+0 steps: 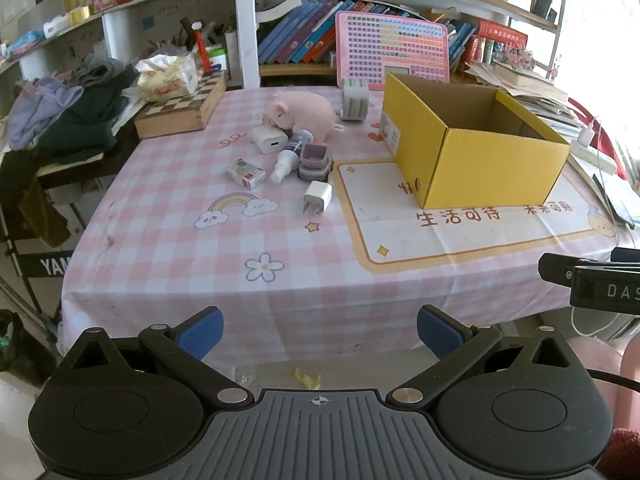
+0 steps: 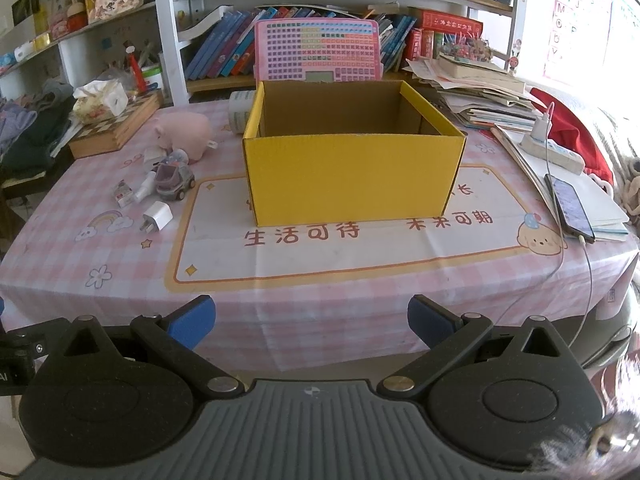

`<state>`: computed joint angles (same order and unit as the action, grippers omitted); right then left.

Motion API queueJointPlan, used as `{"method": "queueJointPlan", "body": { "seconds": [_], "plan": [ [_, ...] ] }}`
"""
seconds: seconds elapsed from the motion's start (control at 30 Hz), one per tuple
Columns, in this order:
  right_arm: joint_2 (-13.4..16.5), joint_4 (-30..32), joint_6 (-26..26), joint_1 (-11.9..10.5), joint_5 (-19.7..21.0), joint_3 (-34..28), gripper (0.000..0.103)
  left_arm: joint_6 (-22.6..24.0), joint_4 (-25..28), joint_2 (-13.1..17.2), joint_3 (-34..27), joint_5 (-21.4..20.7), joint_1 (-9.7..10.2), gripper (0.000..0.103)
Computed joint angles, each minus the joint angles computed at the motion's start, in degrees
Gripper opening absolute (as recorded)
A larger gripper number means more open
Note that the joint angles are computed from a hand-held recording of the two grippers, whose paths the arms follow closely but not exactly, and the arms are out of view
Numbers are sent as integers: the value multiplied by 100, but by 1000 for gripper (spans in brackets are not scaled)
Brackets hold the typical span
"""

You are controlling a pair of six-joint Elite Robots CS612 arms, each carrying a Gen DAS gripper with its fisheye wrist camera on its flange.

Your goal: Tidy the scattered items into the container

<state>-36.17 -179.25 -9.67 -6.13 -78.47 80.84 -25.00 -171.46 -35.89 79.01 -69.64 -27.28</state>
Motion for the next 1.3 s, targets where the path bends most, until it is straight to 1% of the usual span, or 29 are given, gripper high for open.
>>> {"method": "queueJointPlan", "body": {
  "seconds": [0.27,0.7,1.3],
  "plan": [
    [-3,8,-12,-6,16,1,103,7,-9,4,6,17,-6,103],
    [29,162,-70,-6,50,-73,103,-46,143,8,-37,30,-9,103],
    [35,165,-72,15,30,-80,103,-19,179,3,-39,51,-7,103]
  ]
}}
